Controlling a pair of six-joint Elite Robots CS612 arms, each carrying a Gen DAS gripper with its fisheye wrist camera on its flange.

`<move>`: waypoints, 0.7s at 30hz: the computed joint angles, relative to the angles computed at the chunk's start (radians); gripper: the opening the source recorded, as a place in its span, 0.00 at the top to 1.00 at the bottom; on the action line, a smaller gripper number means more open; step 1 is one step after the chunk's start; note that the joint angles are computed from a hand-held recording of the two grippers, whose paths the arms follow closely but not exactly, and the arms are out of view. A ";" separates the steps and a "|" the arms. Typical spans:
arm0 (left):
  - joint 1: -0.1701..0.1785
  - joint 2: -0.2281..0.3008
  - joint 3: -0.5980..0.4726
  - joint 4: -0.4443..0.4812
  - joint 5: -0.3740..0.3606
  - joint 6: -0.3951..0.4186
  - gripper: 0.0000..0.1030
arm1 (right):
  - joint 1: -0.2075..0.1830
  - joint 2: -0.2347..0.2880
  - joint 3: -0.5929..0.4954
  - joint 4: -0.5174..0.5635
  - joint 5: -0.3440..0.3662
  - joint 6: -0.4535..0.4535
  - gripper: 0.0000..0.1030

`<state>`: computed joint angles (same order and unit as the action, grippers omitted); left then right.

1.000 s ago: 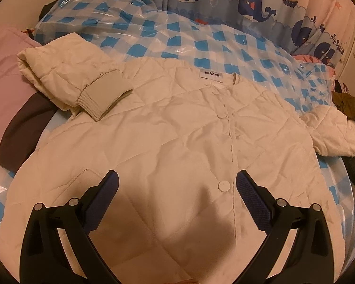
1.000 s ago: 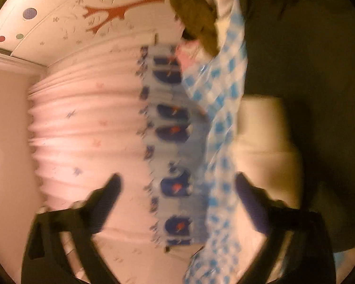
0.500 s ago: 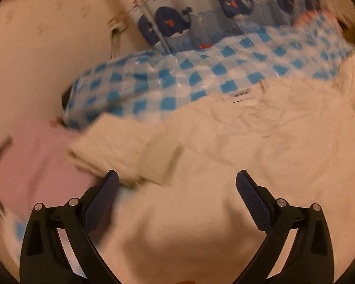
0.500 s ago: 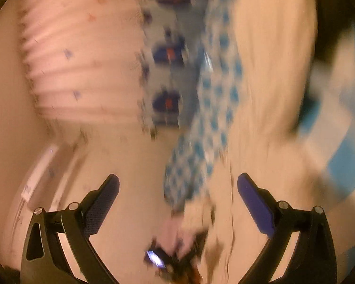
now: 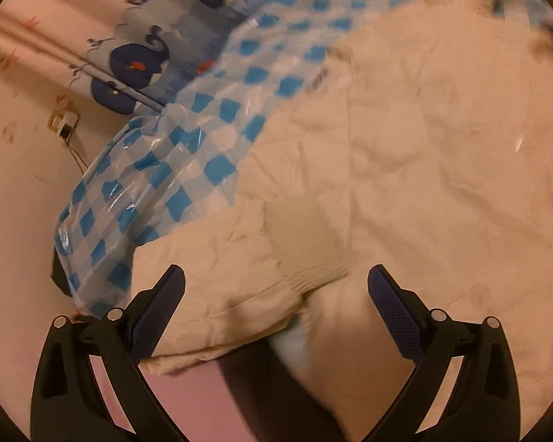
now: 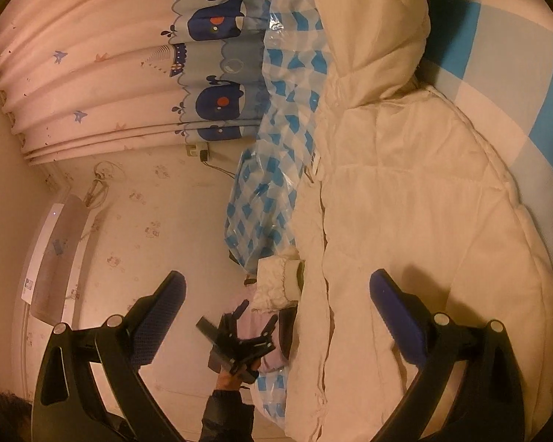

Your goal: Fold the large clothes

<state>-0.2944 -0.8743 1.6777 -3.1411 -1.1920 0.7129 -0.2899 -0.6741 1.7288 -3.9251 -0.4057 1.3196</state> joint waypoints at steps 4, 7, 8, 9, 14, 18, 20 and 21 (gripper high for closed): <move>0.001 0.046 -0.049 0.056 0.090 0.110 0.07 | -0.002 0.009 -0.007 -0.037 0.003 0.050 0.07; 0.000 0.084 -0.092 0.096 0.167 0.191 0.07 | -0.002 0.017 -0.013 -0.057 0.002 0.079 0.07; -0.001 0.095 -0.103 0.104 0.187 0.208 0.07 | -0.002 0.017 -0.013 -0.060 0.002 0.084 0.07; -0.002 0.107 -0.116 0.110 0.203 0.221 0.07 | -0.002 0.019 -0.015 -0.063 0.003 0.090 0.07; 0.007 0.126 -0.178 0.226 0.180 0.083 0.21 | -0.002 0.018 -0.012 -0.058 0.003 0.084 0.07; 0.027 0.126 -0.205 0.239 0.143 -0.118 0.79 | -0.002 0.019 -0.012 -0.041 0.008 0.065 0.07; 0.041 0.112 -0.203 0.223 0.094 -0.212 0.81 | -0.002 0.019 -0.012 -0.037 0.009 0.058 0.07; 0.053 0.100 -0.200 0.195 0.071 -0.279 0.81 | -0.003 0.018 -0.011 -0.036 0.010 0.057 0.07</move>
<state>-0.2419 -0.7744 1.4780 -2.9464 -1.1213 0.4342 -0.2925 -0.6558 1.7177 -3.9613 -0.3954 1.3762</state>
